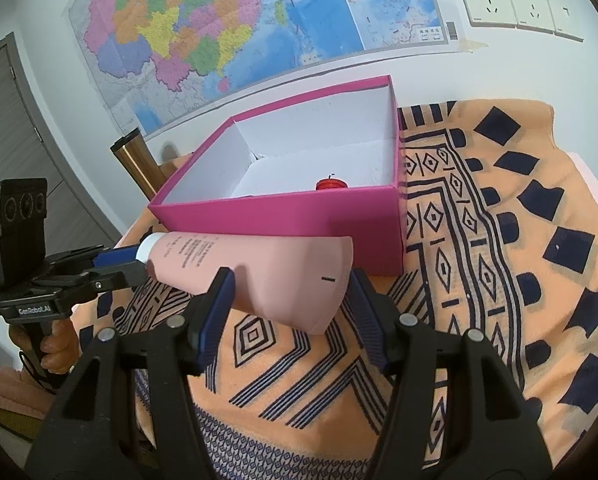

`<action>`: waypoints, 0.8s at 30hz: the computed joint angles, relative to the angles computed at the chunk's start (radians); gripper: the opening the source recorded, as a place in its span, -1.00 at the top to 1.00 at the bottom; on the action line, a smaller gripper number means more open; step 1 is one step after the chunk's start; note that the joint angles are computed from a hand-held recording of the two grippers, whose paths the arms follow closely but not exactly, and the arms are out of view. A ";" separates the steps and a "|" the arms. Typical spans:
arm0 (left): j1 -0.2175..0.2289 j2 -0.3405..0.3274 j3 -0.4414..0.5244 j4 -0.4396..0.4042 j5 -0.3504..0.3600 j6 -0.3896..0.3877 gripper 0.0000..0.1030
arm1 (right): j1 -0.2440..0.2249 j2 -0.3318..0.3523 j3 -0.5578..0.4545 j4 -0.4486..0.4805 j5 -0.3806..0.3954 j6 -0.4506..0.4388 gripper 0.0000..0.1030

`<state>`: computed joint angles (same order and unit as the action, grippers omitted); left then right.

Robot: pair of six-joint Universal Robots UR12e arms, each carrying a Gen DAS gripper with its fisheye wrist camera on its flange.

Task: Organize rigid objects
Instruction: 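Lift the pink tube with the right tool and carry it toward the box, then lower the pink tube into the magenta box and open the right tool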

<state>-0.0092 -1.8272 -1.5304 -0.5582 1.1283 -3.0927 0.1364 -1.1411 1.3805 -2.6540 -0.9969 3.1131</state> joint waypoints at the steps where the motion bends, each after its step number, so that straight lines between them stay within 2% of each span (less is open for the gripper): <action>1: 0.000 -0.001 0.002 0.002 0.001 -0.001 0.19 | 0.000 0.001 -0.004 -0.002 0.000 -0.001 -0.18; 11: 0.002 -0.047 0.073 0.018 0.014 -0.025 0.19 | 0.000 0.037 -0.077 -0.032 0.001 0.005 -0.18; 18: -0.002 -0.100 0.148 0.010 0.060 -0.045 0.19 | 0.000 0.101 -0.175 0.016 0.011 0.027 -0.18; 24: -0.003 -0.136 0.192 -0.028 0.082 -0.050 0.18 | 0.008 0.137 -0.228 0.057 -0.024 0.023 -0.18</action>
<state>-0.0126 -1.9635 -1.3381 -0.5860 1.2103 -3.1430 0.1444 -1.0045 1.1521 -2.5966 -1.0213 3.1356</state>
